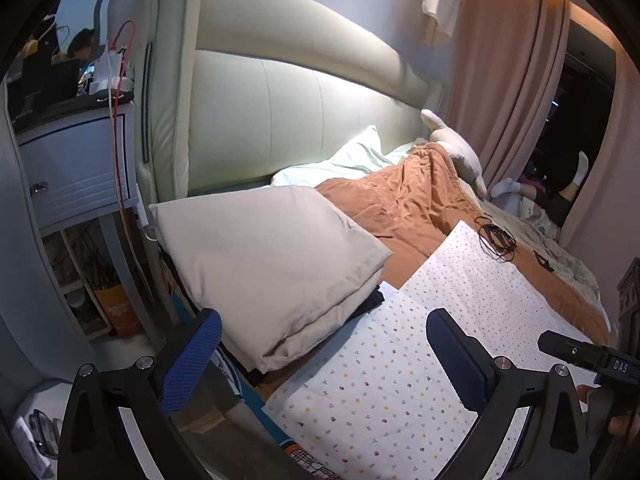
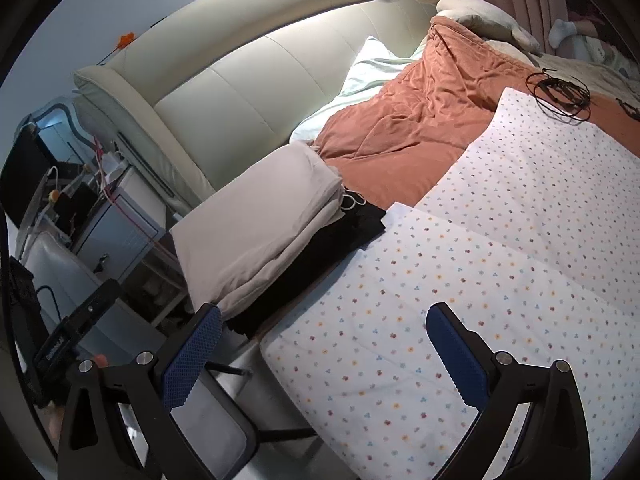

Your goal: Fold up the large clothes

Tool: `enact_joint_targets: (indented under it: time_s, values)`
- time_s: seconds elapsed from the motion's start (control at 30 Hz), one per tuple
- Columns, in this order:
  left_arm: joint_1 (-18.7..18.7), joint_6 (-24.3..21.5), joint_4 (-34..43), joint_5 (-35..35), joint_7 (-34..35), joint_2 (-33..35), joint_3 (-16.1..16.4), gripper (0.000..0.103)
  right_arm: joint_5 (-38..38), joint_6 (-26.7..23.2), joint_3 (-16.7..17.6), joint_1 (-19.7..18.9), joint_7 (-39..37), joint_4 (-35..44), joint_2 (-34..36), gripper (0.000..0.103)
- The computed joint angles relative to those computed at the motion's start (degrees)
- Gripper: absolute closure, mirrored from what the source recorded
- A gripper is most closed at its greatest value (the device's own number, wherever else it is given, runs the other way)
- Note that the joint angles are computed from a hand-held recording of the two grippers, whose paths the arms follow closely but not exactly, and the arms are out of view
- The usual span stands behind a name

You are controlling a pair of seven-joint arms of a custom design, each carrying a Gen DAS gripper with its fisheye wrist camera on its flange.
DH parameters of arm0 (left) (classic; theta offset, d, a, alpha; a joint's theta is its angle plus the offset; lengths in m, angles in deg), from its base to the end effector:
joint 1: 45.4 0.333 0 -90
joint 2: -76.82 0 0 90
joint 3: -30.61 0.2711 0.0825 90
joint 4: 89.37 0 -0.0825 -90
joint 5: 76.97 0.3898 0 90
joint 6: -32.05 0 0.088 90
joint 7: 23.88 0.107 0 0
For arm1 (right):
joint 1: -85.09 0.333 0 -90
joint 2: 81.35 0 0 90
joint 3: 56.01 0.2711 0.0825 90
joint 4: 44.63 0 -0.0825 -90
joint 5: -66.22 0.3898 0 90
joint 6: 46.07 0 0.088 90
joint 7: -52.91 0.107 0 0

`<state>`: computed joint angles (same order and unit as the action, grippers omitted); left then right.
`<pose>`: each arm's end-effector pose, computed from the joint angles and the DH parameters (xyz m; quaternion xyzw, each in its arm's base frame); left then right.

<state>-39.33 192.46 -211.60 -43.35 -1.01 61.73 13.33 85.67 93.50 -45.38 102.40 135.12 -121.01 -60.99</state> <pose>0.5271 -0.1444 0.5703 -0.7506 0.4532 -0.3882 0.2837 0.6329 0.3096 0.5796 -0.7667 0.5009 -0.0618 0.3968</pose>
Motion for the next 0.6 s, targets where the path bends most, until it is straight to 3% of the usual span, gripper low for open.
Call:
enact_joint_targets:
  time_s: [0.27,0.6]
  values:
    - [-0.6,0.7,-4.4,0.1,0.3,-6.6,-3.0,0.001,6.4,7.4,-1.2,-0.9,-5.1,-18.9,-15.1,0.001]
    - [-0.7,2.7,-10.5,-4.6,6.3,-15.6,-7.5,0.001,6.2,16.6,-6.2,4.0,-6.0,-39.2,-32.4,0.001]
